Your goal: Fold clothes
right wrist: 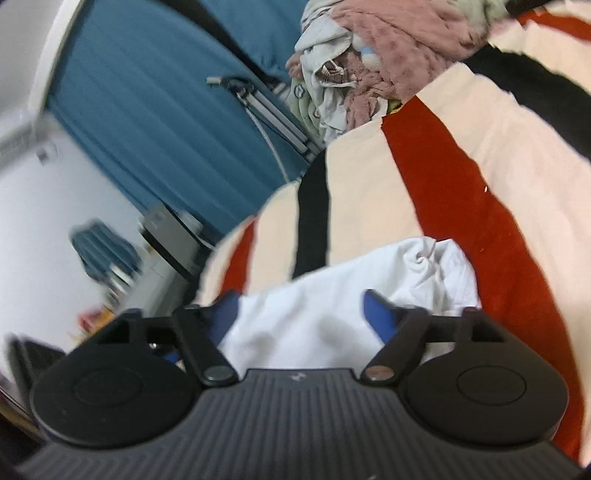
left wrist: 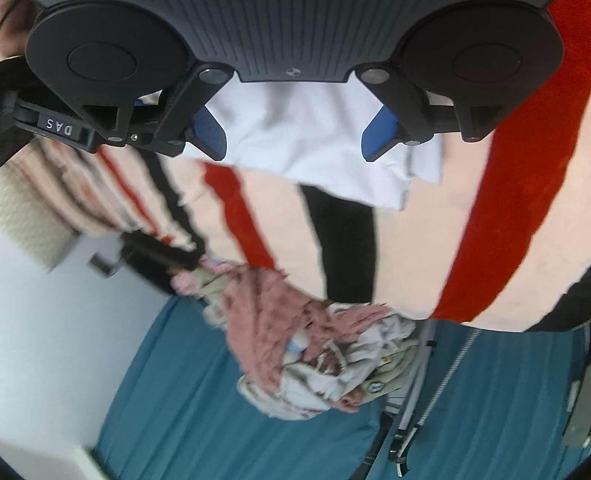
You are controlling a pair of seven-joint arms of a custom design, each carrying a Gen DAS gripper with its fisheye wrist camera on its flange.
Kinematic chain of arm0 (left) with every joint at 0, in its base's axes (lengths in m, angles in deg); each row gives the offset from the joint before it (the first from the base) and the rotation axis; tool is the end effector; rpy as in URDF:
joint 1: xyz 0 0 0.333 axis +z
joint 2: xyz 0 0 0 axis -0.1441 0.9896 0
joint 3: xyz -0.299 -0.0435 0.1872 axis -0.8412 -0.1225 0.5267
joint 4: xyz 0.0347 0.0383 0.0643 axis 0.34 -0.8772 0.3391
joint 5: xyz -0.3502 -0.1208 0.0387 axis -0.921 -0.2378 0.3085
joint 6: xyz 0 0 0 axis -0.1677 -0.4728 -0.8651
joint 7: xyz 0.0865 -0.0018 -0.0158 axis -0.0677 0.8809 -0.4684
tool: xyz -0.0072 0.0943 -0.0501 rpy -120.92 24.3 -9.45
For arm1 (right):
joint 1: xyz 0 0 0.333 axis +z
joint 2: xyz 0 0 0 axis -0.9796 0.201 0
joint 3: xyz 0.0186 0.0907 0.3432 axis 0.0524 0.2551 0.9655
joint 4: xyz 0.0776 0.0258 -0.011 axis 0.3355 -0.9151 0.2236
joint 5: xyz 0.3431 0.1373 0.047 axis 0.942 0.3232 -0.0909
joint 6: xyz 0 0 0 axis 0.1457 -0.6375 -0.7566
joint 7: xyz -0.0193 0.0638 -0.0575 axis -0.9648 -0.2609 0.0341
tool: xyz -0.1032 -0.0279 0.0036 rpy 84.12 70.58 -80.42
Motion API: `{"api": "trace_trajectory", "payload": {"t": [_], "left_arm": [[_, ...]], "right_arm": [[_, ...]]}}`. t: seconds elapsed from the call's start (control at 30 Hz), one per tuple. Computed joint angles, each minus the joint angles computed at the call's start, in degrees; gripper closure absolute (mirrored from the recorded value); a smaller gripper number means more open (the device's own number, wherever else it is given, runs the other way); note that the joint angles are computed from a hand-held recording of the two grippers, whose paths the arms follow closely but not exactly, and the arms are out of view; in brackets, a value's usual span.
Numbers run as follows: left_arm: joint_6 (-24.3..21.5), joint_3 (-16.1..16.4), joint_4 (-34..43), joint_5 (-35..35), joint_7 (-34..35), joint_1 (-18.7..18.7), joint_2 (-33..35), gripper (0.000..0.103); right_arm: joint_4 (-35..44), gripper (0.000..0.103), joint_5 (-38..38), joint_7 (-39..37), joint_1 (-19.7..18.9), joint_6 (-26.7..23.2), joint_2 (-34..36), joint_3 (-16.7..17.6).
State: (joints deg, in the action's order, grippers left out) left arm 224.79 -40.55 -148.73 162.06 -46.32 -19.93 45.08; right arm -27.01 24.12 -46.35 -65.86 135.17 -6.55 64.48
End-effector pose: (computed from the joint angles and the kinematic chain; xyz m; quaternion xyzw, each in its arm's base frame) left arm 0.4012 -0.2590 0.5131 -0.7550 0.4387 -0.3870 0.2963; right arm 0.5716 0.1826 0.4682 -0.6985 0.4827 0.0777 0.5226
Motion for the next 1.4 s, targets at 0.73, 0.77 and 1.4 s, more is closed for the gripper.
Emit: {"api": "trace_trajectory", "payload": {"t": [0.73, 0.77, 1.4], "left_arm": [[-15.29, -5.26, -1.82, -16.11, 8.22, -7.8, -3.92, 0.021], [-17.44, -5.93, -1.2, -17.53, 8.51, -8.33, -3.88, 0.021], [6.9, -10.27, -17.76, -8.95, -40.12, -2.08, -20.9, 0.02]], "right_arm": [[-12.08, 0.041, 2.29, -17.68, 6.02, 16.98, -10.11, 1.16], [-12.74, 0.041, 2.38, -18.22, 6.32, 17.31, -10.85, 1.01], [-15.32, 0.042, -0.77, -12.32, 8.17, 23.39, -9.93, 0.95]]}}
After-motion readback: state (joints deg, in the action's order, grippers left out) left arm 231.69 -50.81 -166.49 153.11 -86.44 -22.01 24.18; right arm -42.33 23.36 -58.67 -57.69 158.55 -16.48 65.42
